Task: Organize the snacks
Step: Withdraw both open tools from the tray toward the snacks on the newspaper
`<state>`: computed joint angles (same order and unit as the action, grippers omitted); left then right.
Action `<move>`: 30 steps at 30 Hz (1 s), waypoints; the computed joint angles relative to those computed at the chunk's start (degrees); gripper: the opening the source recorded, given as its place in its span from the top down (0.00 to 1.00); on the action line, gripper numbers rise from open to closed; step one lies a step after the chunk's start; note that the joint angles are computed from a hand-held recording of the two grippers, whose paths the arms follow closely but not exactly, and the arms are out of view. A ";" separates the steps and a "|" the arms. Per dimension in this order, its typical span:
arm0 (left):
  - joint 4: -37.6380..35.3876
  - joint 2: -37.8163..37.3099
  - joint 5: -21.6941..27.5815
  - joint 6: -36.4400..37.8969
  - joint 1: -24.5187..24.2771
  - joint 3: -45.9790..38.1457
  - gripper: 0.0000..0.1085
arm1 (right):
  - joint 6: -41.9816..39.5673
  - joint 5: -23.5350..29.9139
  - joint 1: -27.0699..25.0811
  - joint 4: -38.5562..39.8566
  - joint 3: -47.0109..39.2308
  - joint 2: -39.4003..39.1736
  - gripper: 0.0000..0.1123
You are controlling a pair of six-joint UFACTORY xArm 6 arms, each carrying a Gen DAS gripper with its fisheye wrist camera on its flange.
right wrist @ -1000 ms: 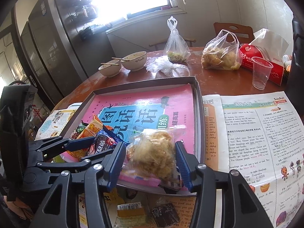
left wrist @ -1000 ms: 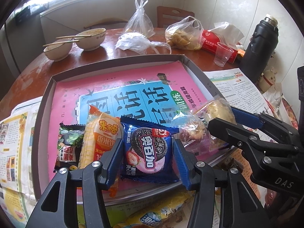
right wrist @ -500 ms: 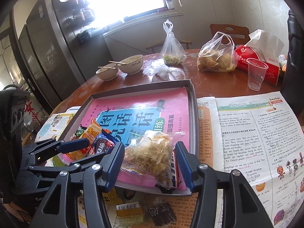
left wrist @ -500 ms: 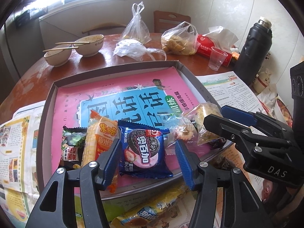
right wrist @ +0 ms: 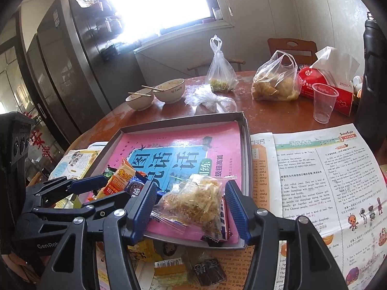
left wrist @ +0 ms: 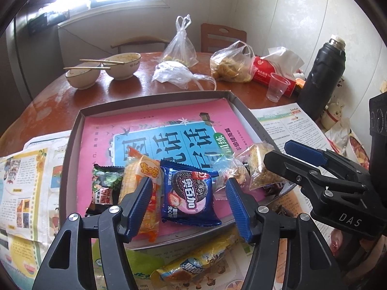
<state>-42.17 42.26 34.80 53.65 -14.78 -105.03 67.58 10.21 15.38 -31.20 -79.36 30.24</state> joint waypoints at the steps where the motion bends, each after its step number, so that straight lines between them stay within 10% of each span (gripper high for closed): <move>1: -0.22 -0.18 -0.13 0.06 0.05 0.20 0.40 | 0.40 -0.04 0.01 -0.41 0.03 -0.10 0.46; 30: -5.58 -6.46 -2.40 4.05 1.70 7.32 0.31 | 14.71 1.36 0.32 -16.97 -0.34 -3.25 0.31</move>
